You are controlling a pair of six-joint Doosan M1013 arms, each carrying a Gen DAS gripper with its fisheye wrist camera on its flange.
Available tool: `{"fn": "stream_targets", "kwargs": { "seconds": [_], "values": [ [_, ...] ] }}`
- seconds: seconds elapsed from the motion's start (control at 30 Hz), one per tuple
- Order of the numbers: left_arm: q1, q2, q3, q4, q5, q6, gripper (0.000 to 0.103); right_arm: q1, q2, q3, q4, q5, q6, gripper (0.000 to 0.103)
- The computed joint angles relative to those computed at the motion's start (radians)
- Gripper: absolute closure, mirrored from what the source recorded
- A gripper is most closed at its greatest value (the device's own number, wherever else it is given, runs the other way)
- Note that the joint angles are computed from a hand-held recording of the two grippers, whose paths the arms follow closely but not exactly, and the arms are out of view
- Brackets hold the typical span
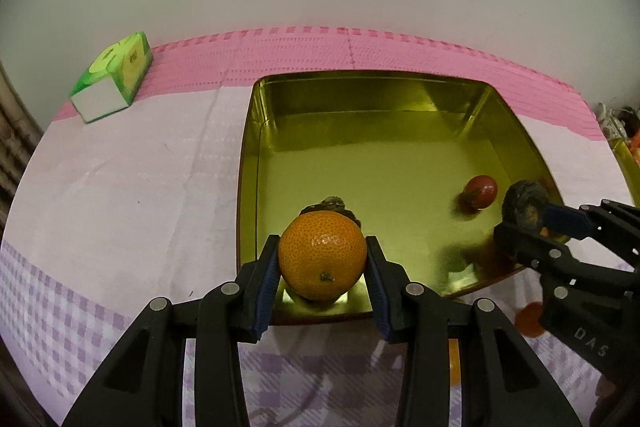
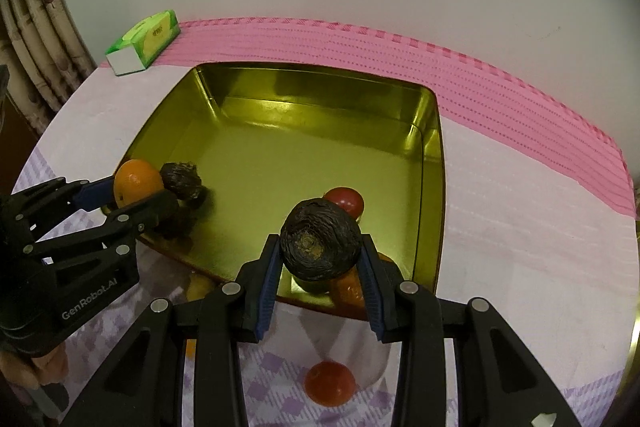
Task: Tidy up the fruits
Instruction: 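Open the right tool to drop the dark fruit while the left tool releases the mandarin into the tin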
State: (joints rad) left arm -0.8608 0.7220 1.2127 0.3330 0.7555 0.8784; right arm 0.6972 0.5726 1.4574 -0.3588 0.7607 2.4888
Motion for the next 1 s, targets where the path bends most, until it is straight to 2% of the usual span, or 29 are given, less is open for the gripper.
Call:
{"fn": "stream_targets", "kwargs": {
  "seconds": [0.43,1.0],
  "values": [
    [-0.003,0.013,-0.017,0.03,0.002,0.007,0.061,-0.008,0.013,-0.007,0.006,0.009,-0.013,0.067],
    [-0.011,0.01,-0.021,0.015,0.031,0.021,0.061,-0.004,-0.017,0.022,0.021,-0.019,-0.005,0.067]
  ]
}}
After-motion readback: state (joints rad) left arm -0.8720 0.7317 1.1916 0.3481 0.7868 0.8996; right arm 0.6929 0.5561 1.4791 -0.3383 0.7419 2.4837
